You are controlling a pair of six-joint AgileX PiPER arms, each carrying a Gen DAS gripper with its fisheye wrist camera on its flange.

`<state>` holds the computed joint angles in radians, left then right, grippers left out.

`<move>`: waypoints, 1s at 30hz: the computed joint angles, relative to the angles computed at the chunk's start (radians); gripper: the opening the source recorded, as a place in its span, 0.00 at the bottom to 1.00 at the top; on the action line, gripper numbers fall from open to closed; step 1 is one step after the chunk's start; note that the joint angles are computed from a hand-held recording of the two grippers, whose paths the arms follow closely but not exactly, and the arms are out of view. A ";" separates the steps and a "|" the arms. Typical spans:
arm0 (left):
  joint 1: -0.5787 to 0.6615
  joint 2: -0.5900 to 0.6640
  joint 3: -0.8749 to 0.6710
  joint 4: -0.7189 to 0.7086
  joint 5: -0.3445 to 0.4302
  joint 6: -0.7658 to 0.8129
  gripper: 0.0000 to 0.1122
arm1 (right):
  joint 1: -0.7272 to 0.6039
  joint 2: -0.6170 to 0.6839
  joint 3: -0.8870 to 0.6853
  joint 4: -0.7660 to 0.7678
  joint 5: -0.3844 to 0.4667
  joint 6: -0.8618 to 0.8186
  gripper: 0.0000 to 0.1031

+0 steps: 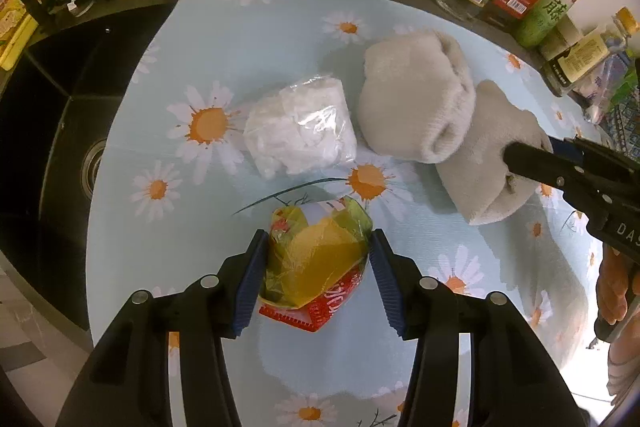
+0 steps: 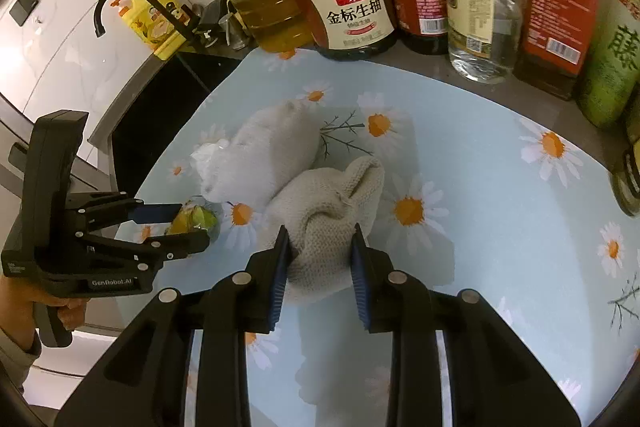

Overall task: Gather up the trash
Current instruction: 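Lower both held items into the bin and open both grippers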

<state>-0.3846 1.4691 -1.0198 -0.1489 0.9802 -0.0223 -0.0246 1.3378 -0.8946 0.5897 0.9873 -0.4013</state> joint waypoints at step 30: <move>0.366 -0.312 0.176 -0.233 0.209 0.605 0.44 | 0.805 -0.342 0.005 -0.611 0.073 1.240 0.29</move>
<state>-0.0183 1.1567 -0.8439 -0.3820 1.1889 0.5822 0.7808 0.9955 -0.8894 -0.0213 1.0606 0.8387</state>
